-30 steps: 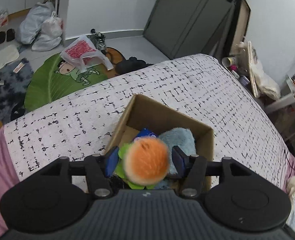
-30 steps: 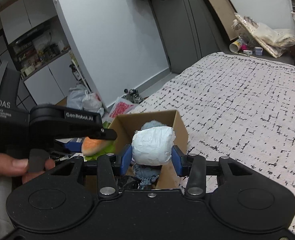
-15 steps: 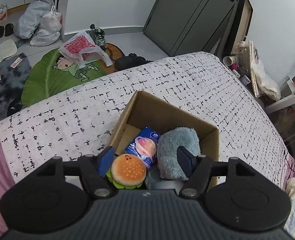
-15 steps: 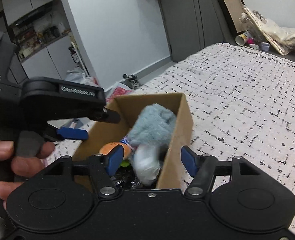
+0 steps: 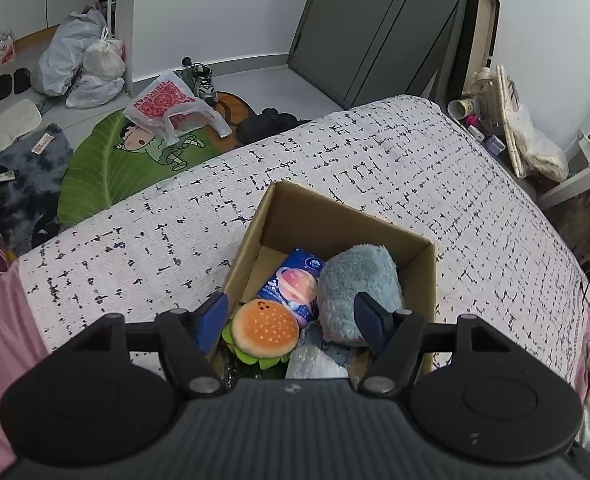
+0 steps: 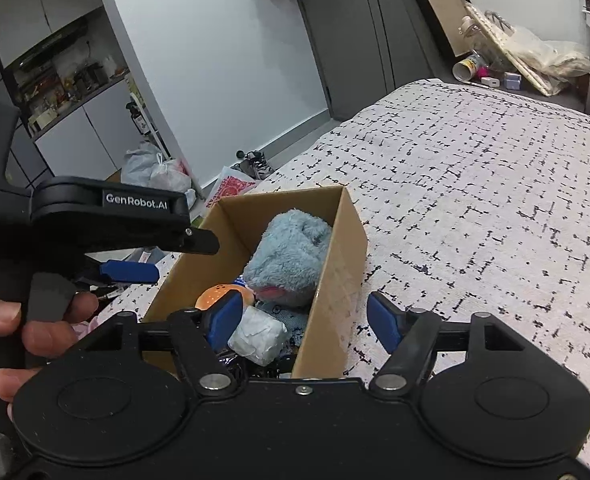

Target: Organize soft objects

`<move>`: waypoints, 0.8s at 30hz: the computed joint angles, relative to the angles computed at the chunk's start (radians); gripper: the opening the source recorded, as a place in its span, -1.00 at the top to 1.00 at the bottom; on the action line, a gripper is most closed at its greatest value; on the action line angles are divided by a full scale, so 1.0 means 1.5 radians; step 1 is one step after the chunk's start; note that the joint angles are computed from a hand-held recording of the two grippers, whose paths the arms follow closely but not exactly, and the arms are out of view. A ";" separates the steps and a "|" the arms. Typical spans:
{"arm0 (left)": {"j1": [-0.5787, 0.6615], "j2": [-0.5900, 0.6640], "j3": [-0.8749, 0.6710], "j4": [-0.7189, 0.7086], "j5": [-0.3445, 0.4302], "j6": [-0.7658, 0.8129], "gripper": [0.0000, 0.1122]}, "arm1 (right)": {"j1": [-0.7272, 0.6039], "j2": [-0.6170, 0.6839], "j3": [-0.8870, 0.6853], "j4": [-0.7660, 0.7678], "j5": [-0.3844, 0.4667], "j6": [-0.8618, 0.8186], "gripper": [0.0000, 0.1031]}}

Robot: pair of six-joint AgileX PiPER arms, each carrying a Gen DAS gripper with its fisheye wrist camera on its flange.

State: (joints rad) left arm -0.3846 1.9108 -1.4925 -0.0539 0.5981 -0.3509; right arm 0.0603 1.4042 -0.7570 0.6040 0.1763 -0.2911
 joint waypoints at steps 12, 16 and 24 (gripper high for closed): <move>-0.069 -0.078 0.025 0.119 0.057 -0.064 -0.54 | -0.084 -0.091 0.016 0.060 0.086 -0.057 -0.73; -0.089 -0.109 0.038 0.141 0.080 -0.080 -0.64 | -0.115 -0.127 0.022 0.066 0.113 -0.074 -0.86; -0.113 -0.163 0.048 0.151 0.125 -0.088 -0.67 | -0.193 -0.197 0.026 0.115 0.182 -0.121 -1.00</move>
State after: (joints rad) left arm -0.5540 1.6656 -1.4208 0.1728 0.7855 -0.4823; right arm -0.2288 1.1089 -0.7184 0.7763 0.4496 -0.4725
